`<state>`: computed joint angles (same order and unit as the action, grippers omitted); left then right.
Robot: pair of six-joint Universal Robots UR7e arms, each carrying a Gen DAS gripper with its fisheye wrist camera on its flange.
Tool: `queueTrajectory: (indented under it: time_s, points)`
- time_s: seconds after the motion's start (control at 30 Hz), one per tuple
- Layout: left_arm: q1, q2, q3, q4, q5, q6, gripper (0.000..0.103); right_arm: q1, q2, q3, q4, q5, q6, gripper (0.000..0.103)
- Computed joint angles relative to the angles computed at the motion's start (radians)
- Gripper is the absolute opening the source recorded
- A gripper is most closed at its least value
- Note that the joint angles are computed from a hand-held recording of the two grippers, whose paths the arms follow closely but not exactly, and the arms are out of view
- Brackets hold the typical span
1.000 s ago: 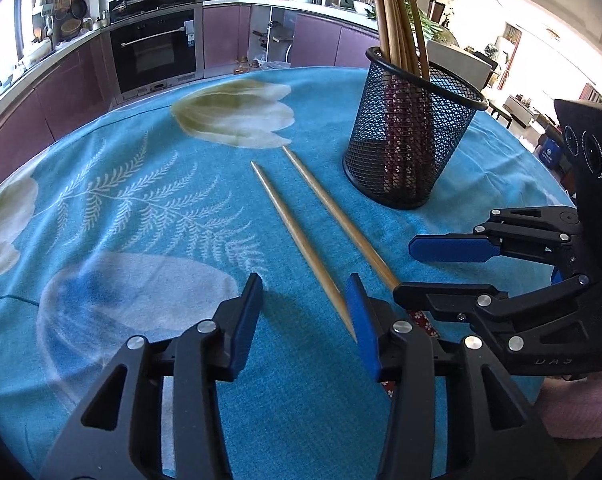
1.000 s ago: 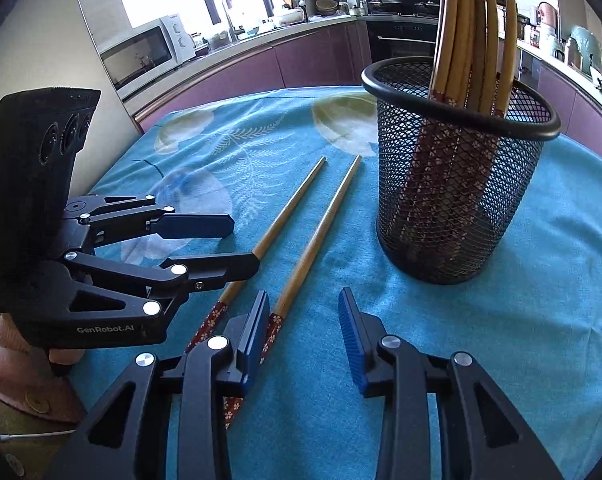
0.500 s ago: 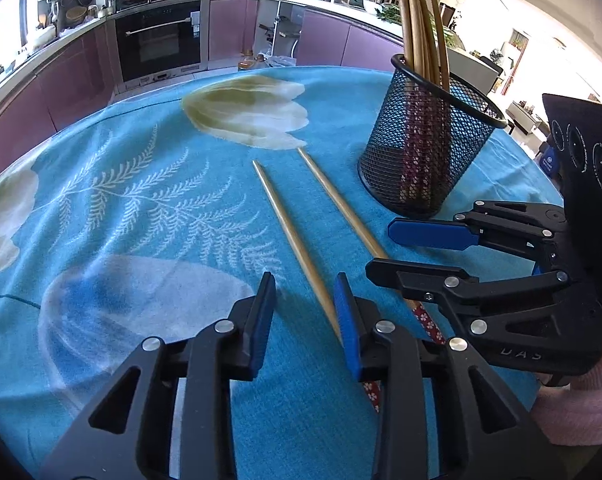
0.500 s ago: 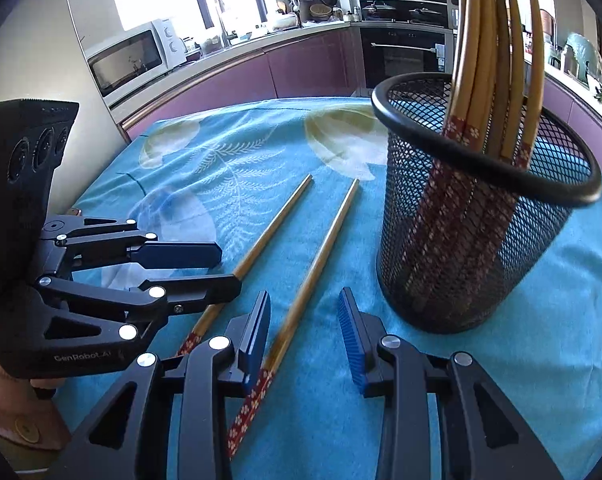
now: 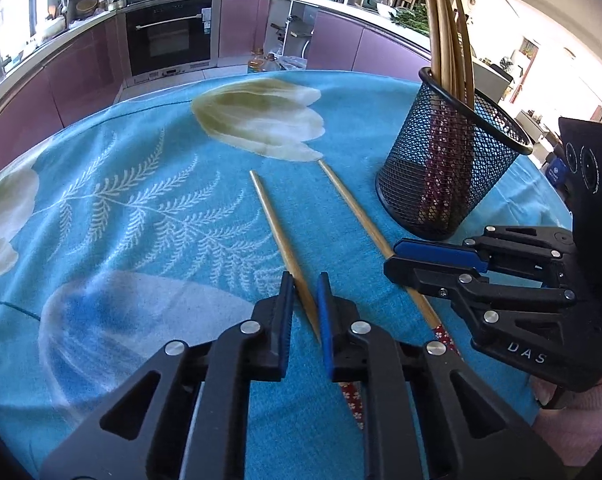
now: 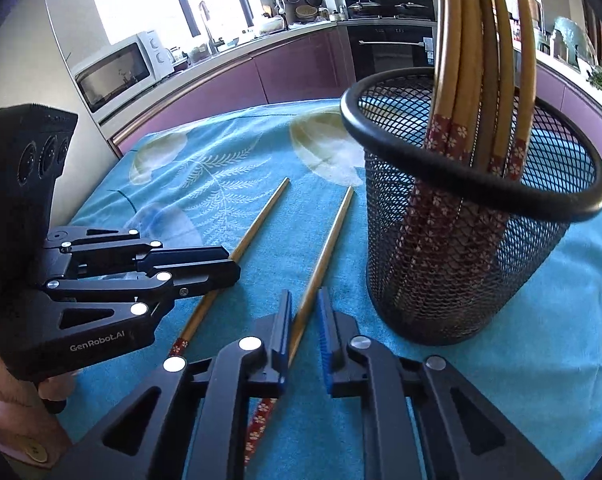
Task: Organize utensils
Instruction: 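Lower the left tool onto one loose chopstick and close while the right tool closes on the other, then lift the held chopstick upright with the left tool while the right tool lifts its chopstick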
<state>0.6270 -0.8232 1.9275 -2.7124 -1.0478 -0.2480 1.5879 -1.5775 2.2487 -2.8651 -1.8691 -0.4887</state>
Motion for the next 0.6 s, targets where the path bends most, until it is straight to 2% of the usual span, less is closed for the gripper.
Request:
queueTrajectory:
  time_s: [0.23, 0.5, 0.6]
  points:
    - [0.008, -0.025, 0.028, -0.021, -0.011, -0.063, 0.008, -0.017, -0.038, 0.010, 0.016, 0.047, 0.035, 0.006]
    - [-0.011, -0.047, 0.056, -0.034, -0.018, -0.067, 0.008, -0.012, -0.055, 0.008, 0.068, 0.091, 0.026, 0.006]
    - [-0.015, -0.046, 0.058, -0.030, -0.026, -0.064, 0.008, -0.008, -0.048, 0.006, 0.078, 0.086, 0.024, 0.006]
